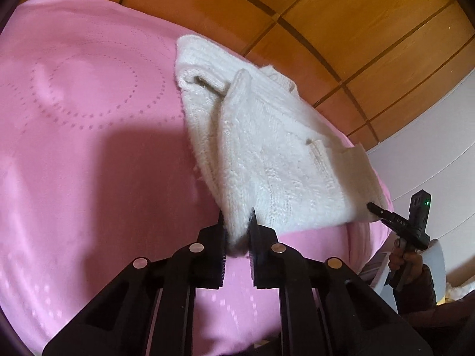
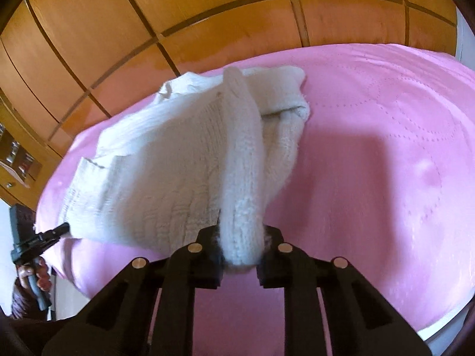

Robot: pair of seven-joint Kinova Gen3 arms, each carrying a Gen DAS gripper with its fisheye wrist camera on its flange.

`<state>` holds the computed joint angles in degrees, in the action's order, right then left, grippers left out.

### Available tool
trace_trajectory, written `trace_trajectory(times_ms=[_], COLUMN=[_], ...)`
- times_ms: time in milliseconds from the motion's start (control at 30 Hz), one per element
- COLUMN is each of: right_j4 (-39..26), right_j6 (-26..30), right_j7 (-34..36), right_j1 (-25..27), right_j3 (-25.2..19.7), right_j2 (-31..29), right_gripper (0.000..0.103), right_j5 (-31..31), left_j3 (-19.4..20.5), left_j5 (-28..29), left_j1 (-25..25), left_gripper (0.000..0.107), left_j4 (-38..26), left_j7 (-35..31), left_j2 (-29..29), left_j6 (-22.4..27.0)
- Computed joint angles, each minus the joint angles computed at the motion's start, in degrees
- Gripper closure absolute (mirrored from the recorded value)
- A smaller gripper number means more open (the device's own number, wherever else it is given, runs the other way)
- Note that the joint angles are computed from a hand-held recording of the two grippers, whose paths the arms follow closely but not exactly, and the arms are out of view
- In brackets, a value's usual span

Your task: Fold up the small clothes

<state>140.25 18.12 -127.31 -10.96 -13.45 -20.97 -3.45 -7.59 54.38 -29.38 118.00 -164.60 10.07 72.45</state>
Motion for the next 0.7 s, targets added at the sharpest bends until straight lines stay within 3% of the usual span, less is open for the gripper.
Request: trace_trajectory(times_ms=[167, 300, 400, 433, 500, 567, 633, 700], right_j4=[1.0, 1.6, 2.9, 3.3, 2.7, 0.8, -1.5, -3.5], right_j6=[5.1, 12.4, 16.3, 16.6, 17.4, 19.0, 20.6, 19.2], right_j7=[2.0, 2.9, 3.3, 3.7, 2.3, -0.9, -3.6, -4.0], right_j1=[-5.0, -6.5, -7.3, -7.1, -3.9, 1.1, 4.8, 5.1], right_j3=[4.1, 4.6, 4.7, 4.7, 1.6, -2.3, -6.5, -8.7], right_j2=[-5.9, -10.5, -11.9, -11.8, -11.9, -12.7, -13.4, -12.6], right_gripper=[0.09, 0.09, 0.089, 0.089, 0.081, 0.06, 0.06, 0.06], right_j5=[-4.1, -7.1, -9.5, -10.4, -9.5, -6.6, -3.0, -0.5], left_j3=[-2.6, -5.4, -6.7, -7.0, -5.4, -6.5, -8.6, -7.8], left_j5=[-2.5, -6.8, -10.7, -11.4, -12.7, -13.0, -10.3, -8.3], left_j1=[-2.7, -5.8, -7.9, -8.0, -8.9, -6.8, -5.2, -4.0], left_gripper=[0.098, 0.099, 0.099, 0.105, 0.107, 0.107, 0.107, 0.107], left_j4=[2.4, 4.0, 5.5, 5.8, 5.8, 4.7, 4.2, 3.6], left_j7=[-1.8, -2.1, -1.2, 0.1, 2.3, 3.7, 1.4, -1.6], left_j2=[-1.7, -3.2, -4.4, -5.1, -6.8, -10.0, -11.6, -13.2], left_j6=[3.9, 7.8, 7.9, 6.8, 4.8, 2.0, 2.9, 3.9])
